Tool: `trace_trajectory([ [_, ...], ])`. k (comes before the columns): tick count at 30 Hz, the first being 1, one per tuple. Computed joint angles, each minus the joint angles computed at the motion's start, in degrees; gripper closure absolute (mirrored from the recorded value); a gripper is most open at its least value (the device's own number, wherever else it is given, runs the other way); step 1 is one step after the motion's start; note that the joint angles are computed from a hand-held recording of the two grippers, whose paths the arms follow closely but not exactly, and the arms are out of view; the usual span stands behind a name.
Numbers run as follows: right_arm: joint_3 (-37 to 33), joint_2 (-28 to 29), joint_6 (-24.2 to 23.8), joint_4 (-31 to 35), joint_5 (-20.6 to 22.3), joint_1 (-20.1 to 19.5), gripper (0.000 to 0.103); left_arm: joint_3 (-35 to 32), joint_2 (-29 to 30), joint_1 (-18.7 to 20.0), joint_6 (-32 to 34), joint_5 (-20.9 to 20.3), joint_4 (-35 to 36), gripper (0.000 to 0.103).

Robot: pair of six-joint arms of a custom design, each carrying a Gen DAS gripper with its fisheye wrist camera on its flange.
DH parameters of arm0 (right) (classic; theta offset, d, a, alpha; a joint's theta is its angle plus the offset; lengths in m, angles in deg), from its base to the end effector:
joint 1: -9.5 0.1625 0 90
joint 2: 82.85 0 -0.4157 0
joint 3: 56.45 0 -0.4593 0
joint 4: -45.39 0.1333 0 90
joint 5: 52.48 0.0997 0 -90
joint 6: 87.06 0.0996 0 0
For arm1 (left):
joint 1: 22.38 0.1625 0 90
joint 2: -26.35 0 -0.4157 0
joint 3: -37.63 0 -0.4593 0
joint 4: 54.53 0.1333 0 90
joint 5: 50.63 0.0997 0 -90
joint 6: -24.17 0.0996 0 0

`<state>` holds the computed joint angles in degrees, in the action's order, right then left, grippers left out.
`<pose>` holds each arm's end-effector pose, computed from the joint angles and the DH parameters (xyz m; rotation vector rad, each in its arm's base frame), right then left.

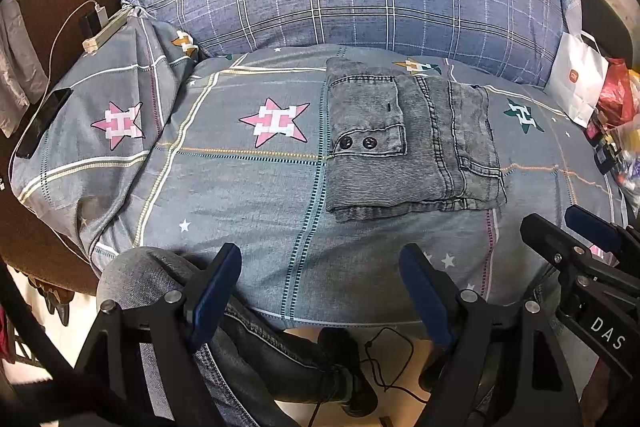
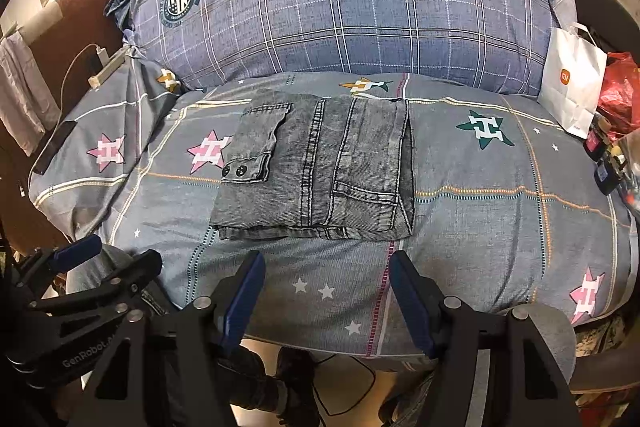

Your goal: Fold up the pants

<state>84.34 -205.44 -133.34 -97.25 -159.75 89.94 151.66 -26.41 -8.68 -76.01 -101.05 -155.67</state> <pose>0.0444 -0.3608 0.3472 0.6901 -2.4609 0.5176 -0.4172 -0.3042 -0.0350 -0.0907 2.1767 -0.7418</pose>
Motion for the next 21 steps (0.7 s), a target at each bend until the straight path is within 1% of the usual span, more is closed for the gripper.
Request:
trace_trajectory([
  [21,0.0,0.2,0.3,0.1,0.0,-0.1,0.035,0.5,-0.2,0.1,0.9,0.3,-1.0,0.021],
])
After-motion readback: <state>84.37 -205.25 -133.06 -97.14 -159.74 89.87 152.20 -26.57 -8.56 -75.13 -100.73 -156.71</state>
